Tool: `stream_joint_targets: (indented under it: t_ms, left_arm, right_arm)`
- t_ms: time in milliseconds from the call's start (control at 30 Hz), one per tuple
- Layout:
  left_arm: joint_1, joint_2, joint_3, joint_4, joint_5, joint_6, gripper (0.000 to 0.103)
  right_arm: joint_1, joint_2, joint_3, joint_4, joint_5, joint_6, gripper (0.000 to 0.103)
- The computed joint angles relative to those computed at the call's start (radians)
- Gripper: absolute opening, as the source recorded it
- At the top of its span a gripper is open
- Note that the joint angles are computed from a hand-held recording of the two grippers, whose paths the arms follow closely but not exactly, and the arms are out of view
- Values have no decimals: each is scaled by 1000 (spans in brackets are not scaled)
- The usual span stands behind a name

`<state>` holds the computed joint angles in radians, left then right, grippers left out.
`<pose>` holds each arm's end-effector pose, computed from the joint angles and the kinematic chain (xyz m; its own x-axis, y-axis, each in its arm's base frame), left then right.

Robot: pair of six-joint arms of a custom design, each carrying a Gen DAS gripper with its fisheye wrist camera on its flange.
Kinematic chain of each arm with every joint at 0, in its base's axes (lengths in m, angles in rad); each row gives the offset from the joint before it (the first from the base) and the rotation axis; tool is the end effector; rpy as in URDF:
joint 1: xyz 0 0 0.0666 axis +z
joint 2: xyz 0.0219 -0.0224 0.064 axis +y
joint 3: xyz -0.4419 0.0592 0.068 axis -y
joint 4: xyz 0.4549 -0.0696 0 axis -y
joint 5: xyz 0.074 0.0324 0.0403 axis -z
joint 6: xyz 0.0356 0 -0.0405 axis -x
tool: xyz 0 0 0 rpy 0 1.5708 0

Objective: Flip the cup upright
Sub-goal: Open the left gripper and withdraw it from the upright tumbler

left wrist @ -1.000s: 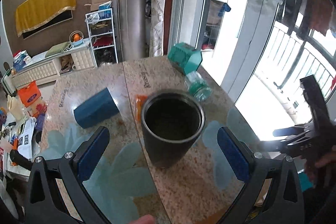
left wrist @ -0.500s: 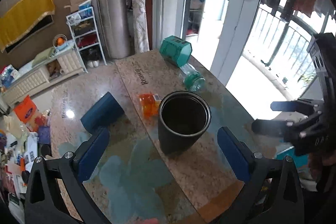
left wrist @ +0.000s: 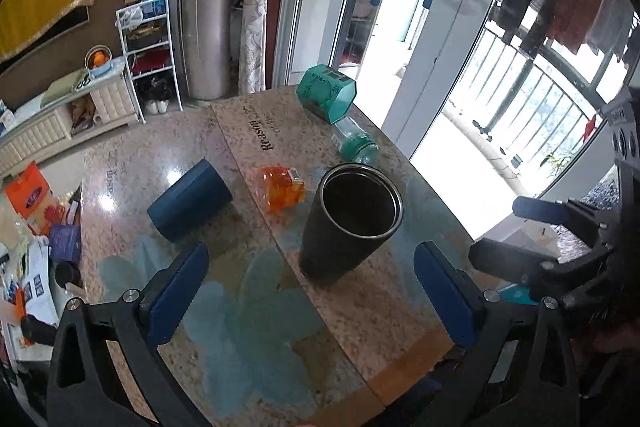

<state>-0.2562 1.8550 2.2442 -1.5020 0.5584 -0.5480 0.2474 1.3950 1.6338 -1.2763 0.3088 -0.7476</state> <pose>0.6508 -0.1904 0.6148 -0.5106 0.5905 -0.6250 0.8289 0.5312 -0.1753 0.4955 0.1136 0.5922 -0.6690 0.4991 -0.5507 0.5064 0.8485 0.1537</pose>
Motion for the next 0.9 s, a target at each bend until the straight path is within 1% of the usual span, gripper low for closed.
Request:
stream_joint_targets:
  t_ms: [133,267,367,600,900]
  left_arm:
    - [1,-1,-3,4,-14,-4,103]
    - [0,-2,-5,4,-29,-8,103]
    - [-1,-2,-3,5,-40,-9,103]
    - [-7,-2,-2,-1,-29,-13,103]
    - [-13,-10,-13,5,-31,-15,103]
  right_arm:
    - [7,4,-2,5,24,-8,103]
    - [15,5,-2,17,53,5,103]
    - [13,9,2,14,52,5,103]
    - [21,-3,-3,18,73,-5,103]
    - [20,-9,-7,16,71,-15,103]
